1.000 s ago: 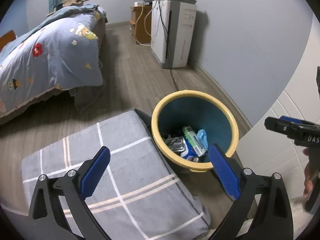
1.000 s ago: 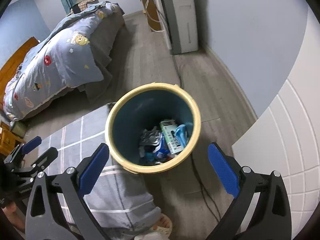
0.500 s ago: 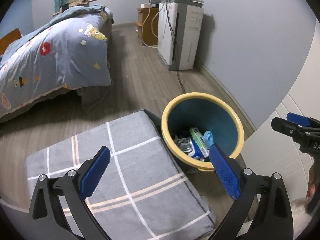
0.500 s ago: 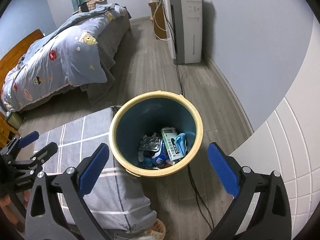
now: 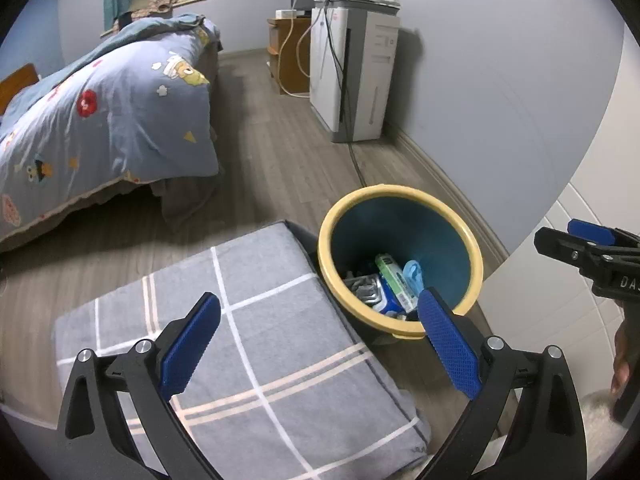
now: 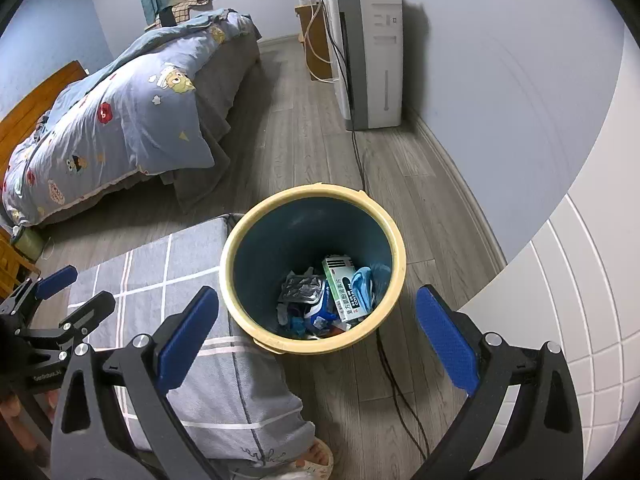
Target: Collect trash
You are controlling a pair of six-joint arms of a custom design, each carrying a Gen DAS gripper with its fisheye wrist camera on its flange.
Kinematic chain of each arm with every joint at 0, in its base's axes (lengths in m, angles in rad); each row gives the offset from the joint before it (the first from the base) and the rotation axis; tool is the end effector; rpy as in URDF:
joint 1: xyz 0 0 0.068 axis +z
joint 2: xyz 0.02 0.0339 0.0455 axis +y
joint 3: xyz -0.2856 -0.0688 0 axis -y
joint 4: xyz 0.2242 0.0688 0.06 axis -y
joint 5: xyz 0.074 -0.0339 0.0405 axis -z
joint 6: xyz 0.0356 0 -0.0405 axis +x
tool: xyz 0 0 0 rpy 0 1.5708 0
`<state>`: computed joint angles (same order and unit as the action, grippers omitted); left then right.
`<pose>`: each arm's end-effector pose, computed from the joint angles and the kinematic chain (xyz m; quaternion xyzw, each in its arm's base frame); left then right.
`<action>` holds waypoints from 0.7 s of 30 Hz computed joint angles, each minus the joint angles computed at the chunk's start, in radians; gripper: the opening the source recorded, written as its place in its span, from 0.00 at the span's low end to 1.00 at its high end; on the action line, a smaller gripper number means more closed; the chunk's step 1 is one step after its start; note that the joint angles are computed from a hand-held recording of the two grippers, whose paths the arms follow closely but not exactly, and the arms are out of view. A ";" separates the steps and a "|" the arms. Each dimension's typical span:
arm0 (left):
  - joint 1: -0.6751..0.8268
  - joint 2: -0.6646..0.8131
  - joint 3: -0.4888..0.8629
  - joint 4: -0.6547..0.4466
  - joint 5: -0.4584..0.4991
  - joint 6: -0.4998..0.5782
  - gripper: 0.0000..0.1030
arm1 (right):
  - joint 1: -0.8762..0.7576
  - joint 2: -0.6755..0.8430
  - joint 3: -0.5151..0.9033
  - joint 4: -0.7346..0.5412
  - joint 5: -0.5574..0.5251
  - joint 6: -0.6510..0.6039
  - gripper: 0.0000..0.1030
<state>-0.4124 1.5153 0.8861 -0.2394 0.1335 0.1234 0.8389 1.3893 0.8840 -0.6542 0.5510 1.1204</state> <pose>0.2650 -0.1211 0.2318 0.2701 0.8974 -0.1114 0.3306 0.1712 0.1627 0.2428 0.1872 0.9249 0.0147 0.3306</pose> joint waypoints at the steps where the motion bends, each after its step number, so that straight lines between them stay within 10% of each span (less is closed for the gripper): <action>1: 0.000 0.000 0.000 0.000 0.000 0.000 0.95 | 0.001 0.002 0.002 0.000 0.000 0.001 0.94; 21: -0.011 -0.002 0.001 -0.006 0.006 0.005 0.95 | 0.002 -0.004 -0.005 0.000 0.001 0.004 0.94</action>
